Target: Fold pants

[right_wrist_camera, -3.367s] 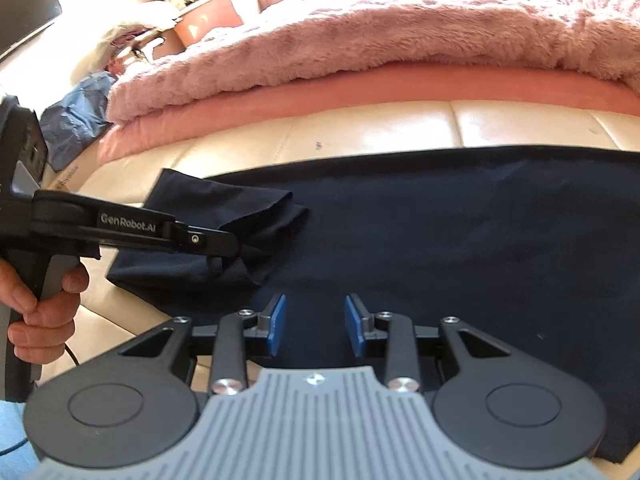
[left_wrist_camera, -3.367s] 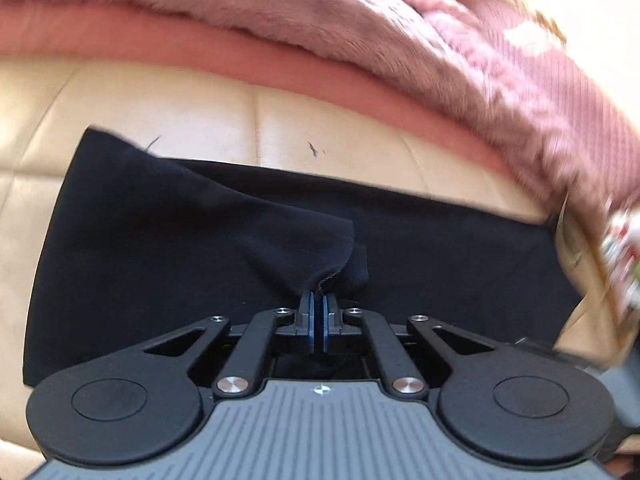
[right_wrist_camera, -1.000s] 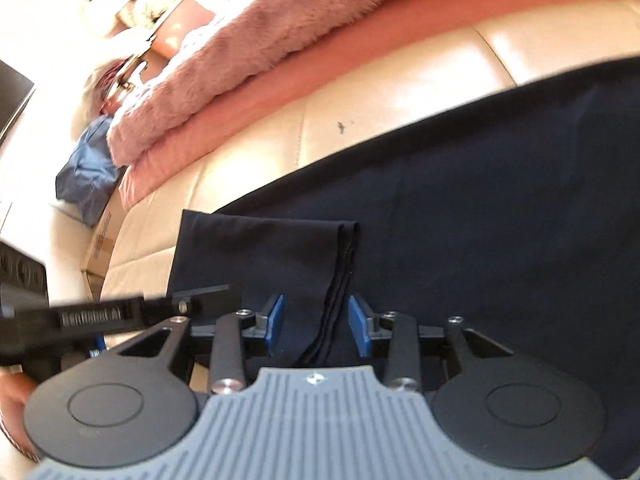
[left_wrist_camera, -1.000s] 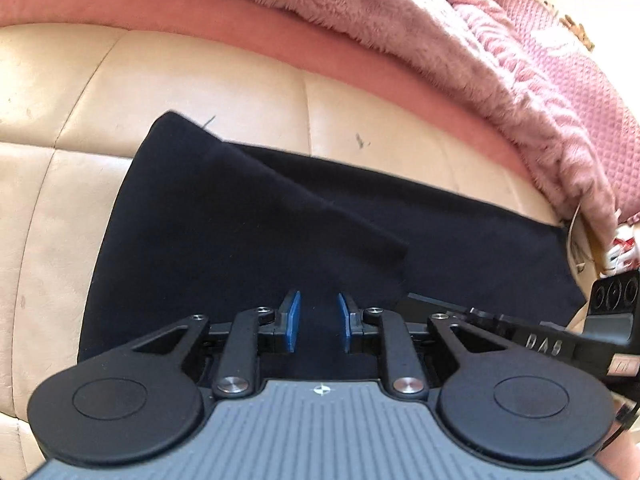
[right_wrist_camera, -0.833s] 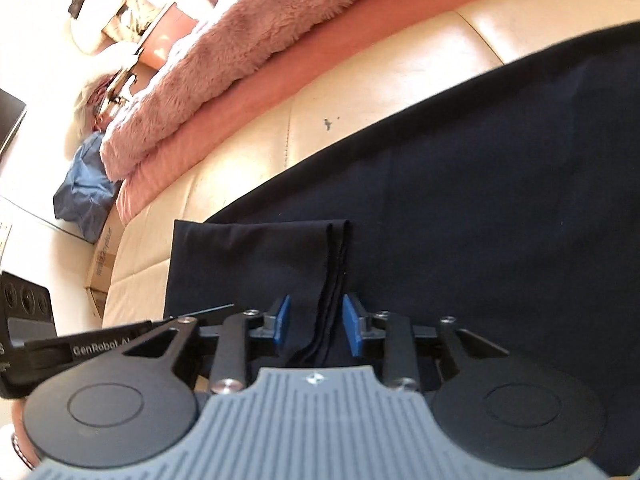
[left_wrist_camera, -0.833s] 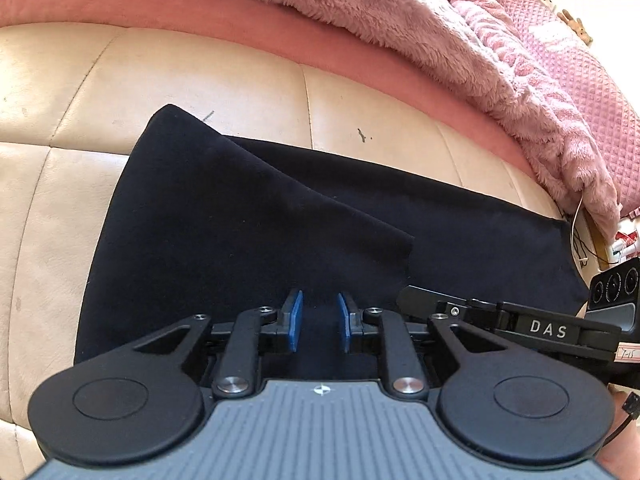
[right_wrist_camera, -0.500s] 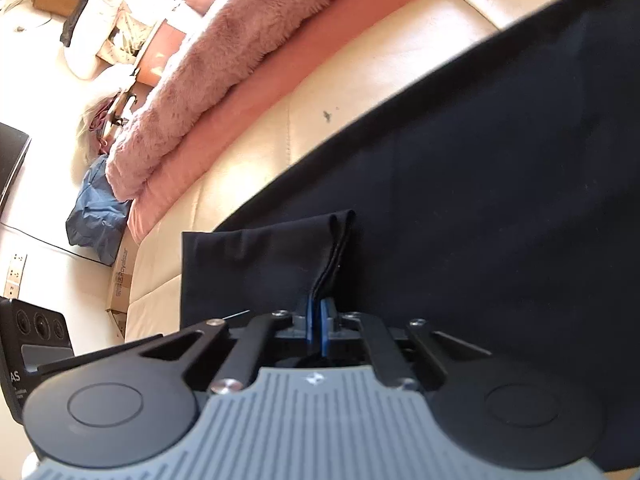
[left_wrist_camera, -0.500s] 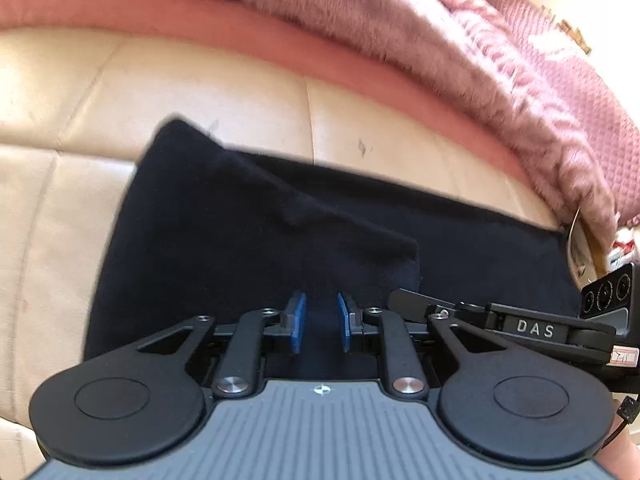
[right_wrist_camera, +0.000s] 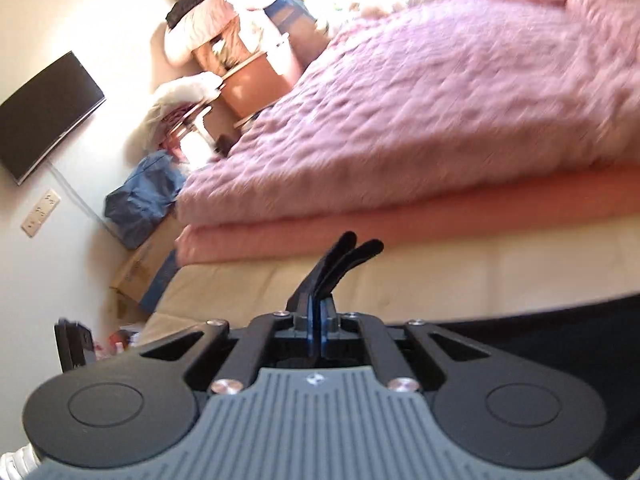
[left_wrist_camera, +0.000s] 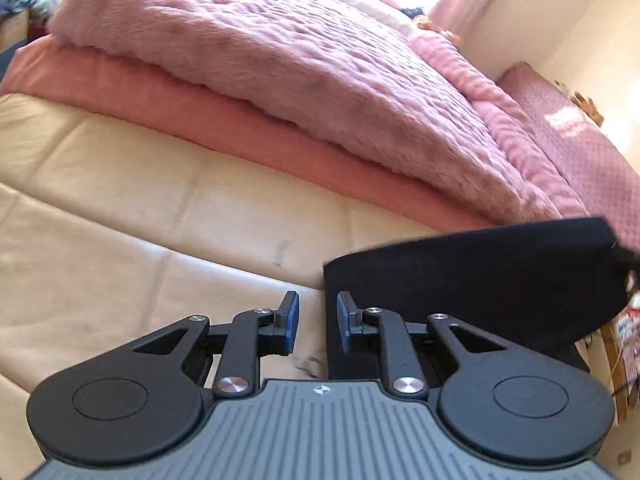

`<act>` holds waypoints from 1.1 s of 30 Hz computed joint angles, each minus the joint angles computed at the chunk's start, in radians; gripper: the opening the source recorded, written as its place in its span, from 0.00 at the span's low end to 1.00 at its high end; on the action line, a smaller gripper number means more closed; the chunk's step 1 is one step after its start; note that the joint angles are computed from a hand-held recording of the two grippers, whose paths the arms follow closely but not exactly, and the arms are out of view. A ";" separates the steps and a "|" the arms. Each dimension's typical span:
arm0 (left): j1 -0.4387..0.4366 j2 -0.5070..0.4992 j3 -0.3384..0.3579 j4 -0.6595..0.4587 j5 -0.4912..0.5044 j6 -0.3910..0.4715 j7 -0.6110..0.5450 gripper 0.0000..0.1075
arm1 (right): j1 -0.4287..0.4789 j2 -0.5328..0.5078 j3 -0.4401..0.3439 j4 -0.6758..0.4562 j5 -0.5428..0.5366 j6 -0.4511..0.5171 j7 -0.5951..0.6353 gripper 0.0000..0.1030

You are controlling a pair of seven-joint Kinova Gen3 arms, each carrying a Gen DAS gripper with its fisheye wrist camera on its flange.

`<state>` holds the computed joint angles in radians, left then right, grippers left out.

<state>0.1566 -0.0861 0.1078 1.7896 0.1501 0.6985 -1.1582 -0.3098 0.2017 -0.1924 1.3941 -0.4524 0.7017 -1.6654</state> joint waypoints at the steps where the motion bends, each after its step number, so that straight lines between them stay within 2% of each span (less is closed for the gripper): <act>1: 0.009 0.012 0.011 -0.009 -0.001 -0.005 -0.002 0.21 | 0.019 -0.014 0.016 -0.020 0.005 0.040 -0.002 0.00; 5: 0.055 0.073 0.047 -0.060 -0.012 -0.015 -0.003 0.21 | 0.057 -0.061 0.082 -0.096 0.114 0.177 -0.021 0.00; 8: 0.102 0.137 0.071 -0.117 -0.047 -0.015 0.013 0.21 | 0.126 -0.087 0.122 -0.126 0.141 0.261 -0.004 0.00; 13: 0.180 0.255 0.085 -0.230 -0.081 -0.001 0.000 0.21 | 0.266 -0.092 0.185 -0.118 0.132 0.337 0.088 0.00; 15: 0.213 0.303 0.083 -0.280 -0.099 0.016 0.001 0.21 | 0.295 -0.073 0.204 -0.122 0.159 0.348 0.097 0.00; 20: 0.282 0.419 0.077 -0.404 -0.130 0.062 -0.014 0.21 | 0.348 -0.013 0.224 -0.095 0.234 0.331 0.099 0.00; 25: 0.350 0.513 0.053 -0.504 -0.177 0.133 -0.024 0.20 | 0.331 0.086 0.225 -0.059 0.356 0.267 0.069 0.00; 29: 0.362 0.545 0.039 -0.515 -0.180 0.157 -0.027 0.20 | 0.317 0.160 0.229 -0.014 0.430 0.192 0.049 0.00; 33: 0.349 0.547 0.038 -0.483 -0.160 0.124 -0.030 0.19 | 0.313 0.205 0.229 0.023 0.466 0.121 0.038 0.00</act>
